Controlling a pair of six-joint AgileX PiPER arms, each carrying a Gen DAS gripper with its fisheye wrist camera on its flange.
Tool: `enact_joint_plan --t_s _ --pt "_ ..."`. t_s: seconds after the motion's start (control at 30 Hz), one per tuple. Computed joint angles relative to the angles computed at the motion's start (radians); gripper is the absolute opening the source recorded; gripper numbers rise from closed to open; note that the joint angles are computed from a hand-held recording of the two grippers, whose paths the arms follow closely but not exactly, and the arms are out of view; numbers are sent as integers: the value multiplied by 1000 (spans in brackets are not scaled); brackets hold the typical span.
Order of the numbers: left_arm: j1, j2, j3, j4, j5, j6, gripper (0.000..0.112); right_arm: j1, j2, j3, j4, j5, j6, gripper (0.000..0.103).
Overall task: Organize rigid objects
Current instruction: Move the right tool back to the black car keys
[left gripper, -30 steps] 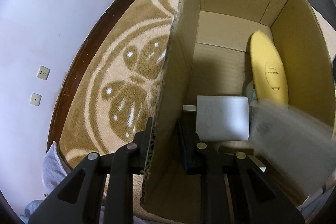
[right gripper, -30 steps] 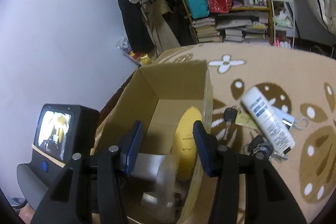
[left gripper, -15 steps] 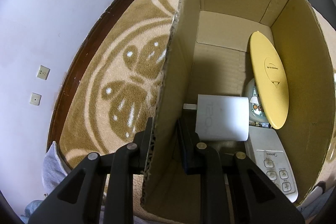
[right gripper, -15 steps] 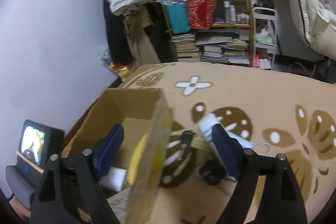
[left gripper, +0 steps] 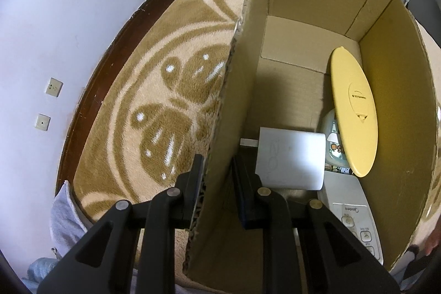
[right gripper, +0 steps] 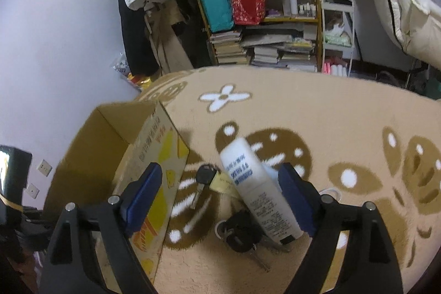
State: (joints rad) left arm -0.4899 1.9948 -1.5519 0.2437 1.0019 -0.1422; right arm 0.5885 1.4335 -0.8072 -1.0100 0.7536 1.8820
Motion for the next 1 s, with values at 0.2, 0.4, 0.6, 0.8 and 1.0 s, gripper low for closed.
enact_joint_plan --t_s 0.2,0.4,0.6,0.8,1.0 --pt "7 20 -24 -5 -8 -4 20 -9 51 22 -11 -91 37 86" --pt "-1 29 -31 14 -13 -14 21 -31 101 64 95 -170 16 68" --pt "-21 29 -32 49 -8 -22 21 -74 127 73 188 -224 -47 61" --pt "-43 22 -23 85 -7 -47 21 -111 102 110 195 -286 -50 61" --pt "-49 17 -18 93 -6 -57 22 -65 121 82 216 -207 -104 61"
